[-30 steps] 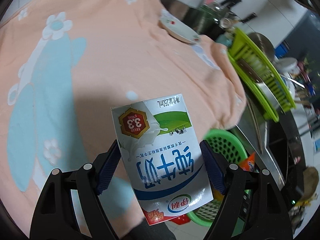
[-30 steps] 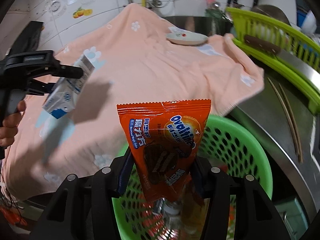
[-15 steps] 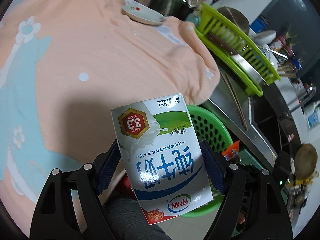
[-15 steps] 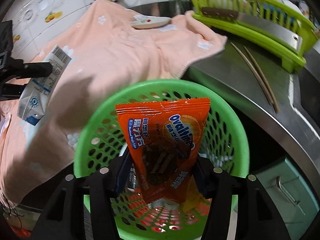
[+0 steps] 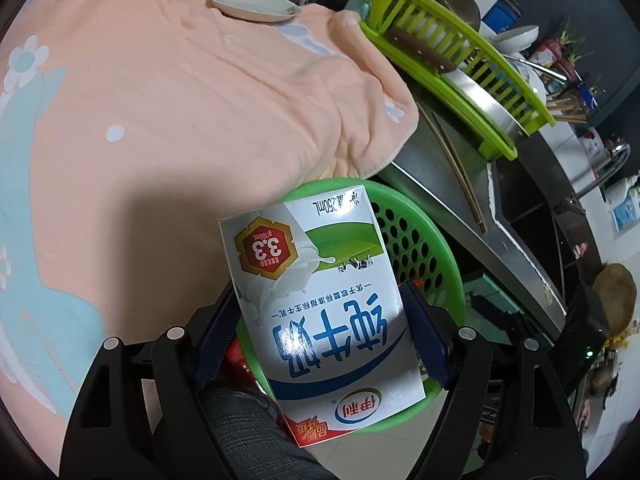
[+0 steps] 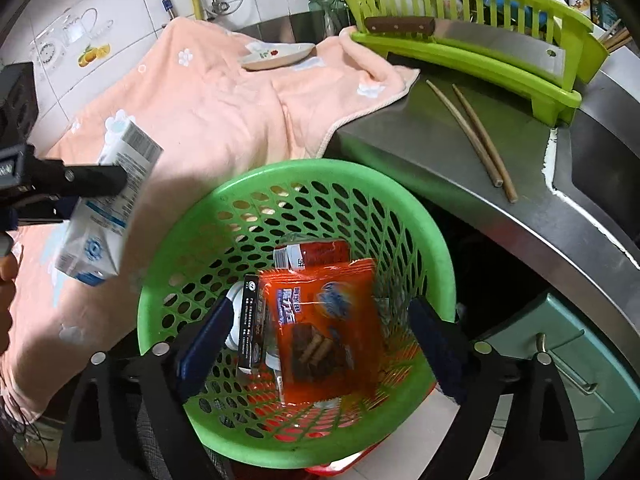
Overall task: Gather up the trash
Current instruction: 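Open both tools to drop the wrapper and milk carton into the basket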
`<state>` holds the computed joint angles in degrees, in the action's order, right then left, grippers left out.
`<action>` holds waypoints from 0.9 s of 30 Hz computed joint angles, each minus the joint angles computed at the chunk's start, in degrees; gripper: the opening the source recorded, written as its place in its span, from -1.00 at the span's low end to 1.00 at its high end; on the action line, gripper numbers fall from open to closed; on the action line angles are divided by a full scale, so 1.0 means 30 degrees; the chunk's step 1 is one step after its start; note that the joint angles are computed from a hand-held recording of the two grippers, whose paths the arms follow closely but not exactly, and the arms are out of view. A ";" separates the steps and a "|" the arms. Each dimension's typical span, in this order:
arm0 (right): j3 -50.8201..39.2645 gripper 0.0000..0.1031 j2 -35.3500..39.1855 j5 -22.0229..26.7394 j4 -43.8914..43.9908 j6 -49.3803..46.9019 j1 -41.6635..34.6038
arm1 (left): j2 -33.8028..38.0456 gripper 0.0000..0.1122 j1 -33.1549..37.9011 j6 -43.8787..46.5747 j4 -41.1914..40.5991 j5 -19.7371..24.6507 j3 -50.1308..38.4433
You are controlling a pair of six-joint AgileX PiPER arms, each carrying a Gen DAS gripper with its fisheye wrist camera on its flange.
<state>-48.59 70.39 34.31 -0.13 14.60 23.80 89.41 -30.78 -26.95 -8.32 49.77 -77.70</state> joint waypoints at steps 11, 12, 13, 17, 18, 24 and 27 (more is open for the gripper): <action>0.0475 0.72 -0.1236 0.0241 0.0875 -0.0747 -0.0744 | 0.1025 0.39 -0.0522 -0.0124 0.0098 0.0109 -0.0351; 0.0539 0.72 -0.1332 0.0236 0.0849 -0.0671 -0.0735 | 0.1081 0.39 -0.0570 -0.0148 0.0124 0.0105 -0.0357; 0.0598 0.72 -0.1434 0.0223 0.0872 -0.0657 -0.0754 | 0.1154 0.39 -0.0615 -0.0133 0.0100 0.0068 -0.0350; 0.0767 0.72 -0.1638 0.0174 0.1261 -0.0910 -0.0952 | 0.1391 0.39 -0.0732 -0.0047 -0.0012 0.0066 -0.0396; 0.0836 0.72 -0.1702 0.0157 0.1592 -0.1165 -0.1091 | 0.1404 0.39 -0.0738 0.0018 -0.0036 0.0070 -0.0371; 0.0933 0.72 -0.1893 0.0151 0.1451 -0.0742 -0.0776 | 0.1439 0.42 -0.1045 -0.0186 0.0624 0.0210 -0.0334; 0.0846 0.72 -0.1924 0.0178 0.0968 -0.0099 -0.0320 | 0.1220 0.47 -0.1204 -0.0452 0.1198 0.0189 -0.0147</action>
<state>-46.05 64.62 34.84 2.77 14.30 22.84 93.06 -34.39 -28.30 -4.73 50.34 -78.14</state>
